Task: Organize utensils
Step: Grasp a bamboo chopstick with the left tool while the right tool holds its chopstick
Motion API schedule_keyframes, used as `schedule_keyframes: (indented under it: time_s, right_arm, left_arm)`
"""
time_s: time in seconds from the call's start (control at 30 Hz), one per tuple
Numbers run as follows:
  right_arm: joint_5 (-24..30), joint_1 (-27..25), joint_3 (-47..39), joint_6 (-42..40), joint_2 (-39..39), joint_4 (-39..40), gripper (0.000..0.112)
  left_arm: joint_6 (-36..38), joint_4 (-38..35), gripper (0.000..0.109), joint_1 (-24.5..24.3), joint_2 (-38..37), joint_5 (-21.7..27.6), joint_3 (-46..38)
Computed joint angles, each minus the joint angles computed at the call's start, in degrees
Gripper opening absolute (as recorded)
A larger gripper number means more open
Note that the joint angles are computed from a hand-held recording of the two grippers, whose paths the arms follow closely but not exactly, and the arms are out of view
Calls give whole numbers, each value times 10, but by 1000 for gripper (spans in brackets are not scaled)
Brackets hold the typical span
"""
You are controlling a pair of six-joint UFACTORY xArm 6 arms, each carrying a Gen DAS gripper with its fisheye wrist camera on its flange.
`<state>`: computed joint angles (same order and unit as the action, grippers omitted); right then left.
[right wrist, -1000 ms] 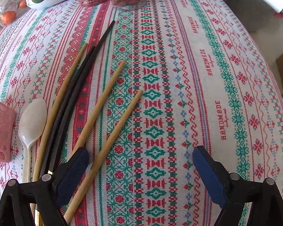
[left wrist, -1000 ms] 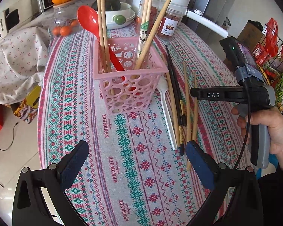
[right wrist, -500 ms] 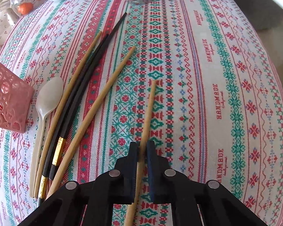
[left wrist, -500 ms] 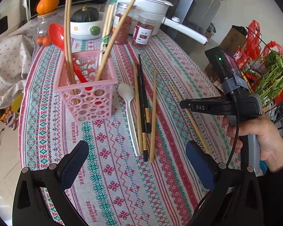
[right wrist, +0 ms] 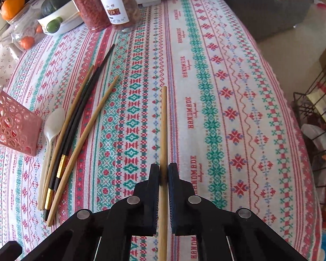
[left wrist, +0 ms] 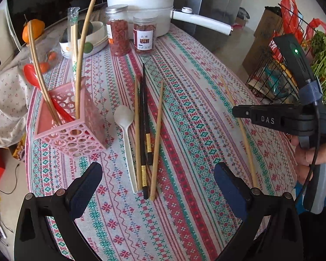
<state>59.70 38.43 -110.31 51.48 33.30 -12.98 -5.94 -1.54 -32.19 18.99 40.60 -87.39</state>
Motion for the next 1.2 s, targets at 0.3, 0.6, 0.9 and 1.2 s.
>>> schedule_keyframes:
  time_s: [0.3, 0.6, 0.9, 1.2]
  right_arm:
    - [-45, -11, 108, 17, -75, -8, 6]
    - [-95, -32, 166, 15, -107, 10, 6]
    - [-118, -43, 164, -21, -95, 40, 6]
    - [-120, -44, 168, -22, -95, 37, 6]
  left_arm:
    - [-52, 52, 65, -23, 124, 30, -160]
    - [-68, 39, 29, -12, 293, 84, -370]
    - [-97, 80, 27, -13, 398, 162, -524]
    - [-91, 52, 6, -9, 365, 147, -472]
